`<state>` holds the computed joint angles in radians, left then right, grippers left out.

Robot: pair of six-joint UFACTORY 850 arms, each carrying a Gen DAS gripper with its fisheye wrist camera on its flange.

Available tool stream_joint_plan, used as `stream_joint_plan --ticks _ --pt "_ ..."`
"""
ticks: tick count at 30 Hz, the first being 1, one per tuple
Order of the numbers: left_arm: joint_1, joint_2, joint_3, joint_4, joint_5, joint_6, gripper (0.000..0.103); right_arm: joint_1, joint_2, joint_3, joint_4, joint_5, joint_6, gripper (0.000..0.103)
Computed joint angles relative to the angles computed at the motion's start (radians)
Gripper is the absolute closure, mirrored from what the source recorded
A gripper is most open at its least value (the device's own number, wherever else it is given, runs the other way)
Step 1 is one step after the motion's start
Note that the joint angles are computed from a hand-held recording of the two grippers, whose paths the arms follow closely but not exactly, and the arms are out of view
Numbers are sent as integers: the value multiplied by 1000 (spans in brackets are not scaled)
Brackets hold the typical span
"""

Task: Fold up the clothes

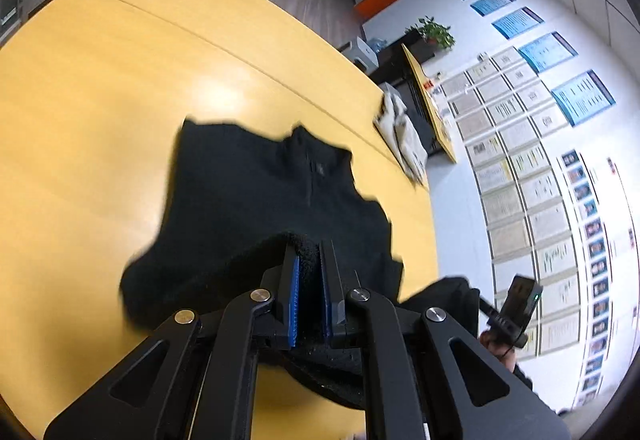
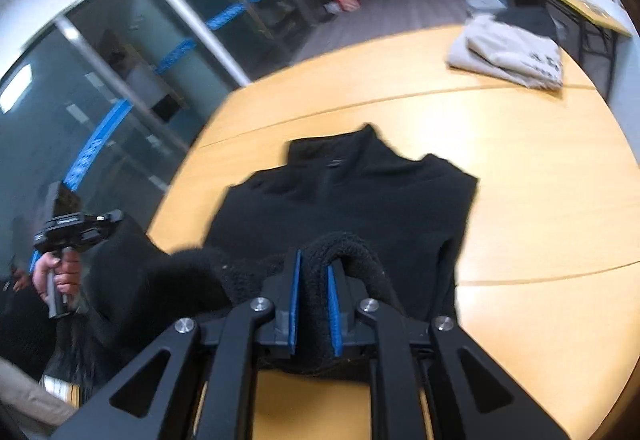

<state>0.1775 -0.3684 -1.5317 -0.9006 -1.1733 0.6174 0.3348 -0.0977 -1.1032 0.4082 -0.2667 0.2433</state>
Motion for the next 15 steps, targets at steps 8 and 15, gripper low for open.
stream_joint_plan --ticks 8,15 --pt "-100 -328 -224 71 146 -141 95 -100 -227 14 285 43 -151 90" --pt "-98 -363 -227 100 169 -148 84 -99 -228 34 556 73 -467 68"
